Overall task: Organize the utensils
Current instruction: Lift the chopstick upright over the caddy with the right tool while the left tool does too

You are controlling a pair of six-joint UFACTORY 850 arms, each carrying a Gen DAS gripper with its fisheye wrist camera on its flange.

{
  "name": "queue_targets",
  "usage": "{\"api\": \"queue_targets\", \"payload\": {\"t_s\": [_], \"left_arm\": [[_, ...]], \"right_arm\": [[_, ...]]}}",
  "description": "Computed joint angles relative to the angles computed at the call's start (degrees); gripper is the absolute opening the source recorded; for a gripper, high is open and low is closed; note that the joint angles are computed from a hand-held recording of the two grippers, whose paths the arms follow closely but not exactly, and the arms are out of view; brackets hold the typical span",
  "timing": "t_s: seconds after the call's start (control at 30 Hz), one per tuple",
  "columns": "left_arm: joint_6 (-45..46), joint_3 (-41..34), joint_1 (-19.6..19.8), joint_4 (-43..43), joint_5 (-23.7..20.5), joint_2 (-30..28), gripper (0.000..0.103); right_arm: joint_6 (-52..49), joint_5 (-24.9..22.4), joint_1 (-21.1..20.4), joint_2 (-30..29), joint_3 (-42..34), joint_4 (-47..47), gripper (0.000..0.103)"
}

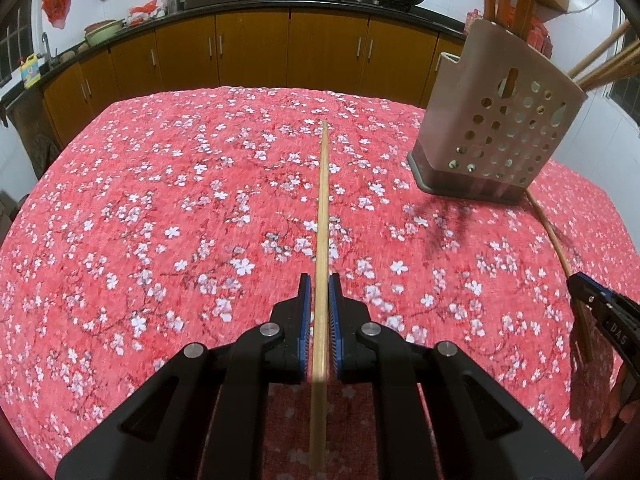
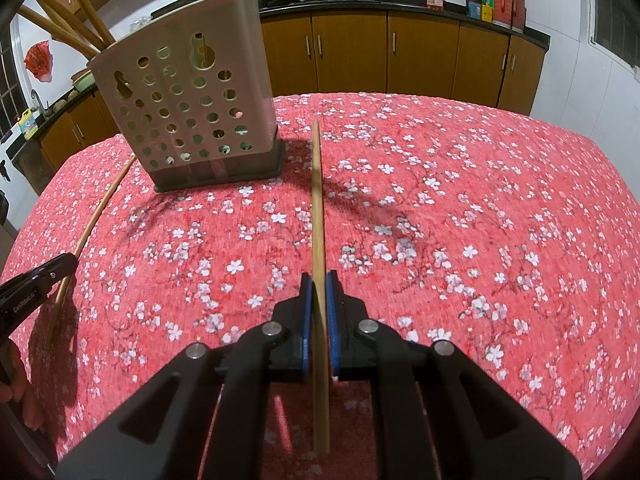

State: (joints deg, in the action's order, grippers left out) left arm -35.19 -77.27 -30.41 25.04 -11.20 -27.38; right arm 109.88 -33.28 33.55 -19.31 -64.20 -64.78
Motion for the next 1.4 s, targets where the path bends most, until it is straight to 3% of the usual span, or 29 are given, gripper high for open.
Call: {"api": "queue_targets", "payload": {"t_s": [0.3, 0.53, 0.73, 1.07, 1.23, 1.4], "left_arm": [[-10.1, 1.1, -1.6, 12.3, -2.1, 0.8, 0.008], [4.6, 1.4, -0.2, -2.7, -0.6, 2.8, 0.008], [11.8, 2.0, 0.6, -9.9, 1.8, 5.7, 0.008], [42.0, 2.0, 2.2, -41.5, 5.5, 9.3, 0.008], [48.1, 1.9, 2.3, -47.4, 6.2, 10.2, 0.008], [48.0, 1.5, 2.2, -47.2, 6.7, 10.3, 0.008]], "right_arm": [[2.3, 0.6, 0.0, 0.6, 0.8, -1.5, 0.008], [8.4, -3.1, 1.5, 5.0, 3.3, -7.8, 0.008], [12.1, -7.4, 2.7, 8.7, 4.3, -12.6, 0.008], [15.3, -12.6, 4.1, 11.8, 4.6, -17.4, 0.008], [15.7, -13.6, 4.4, 12.4, 4.6, -18.2, 0.008], [15.7, -14.3, 4.8, 12.4, 4.1, -18.9, 0.008]]}}
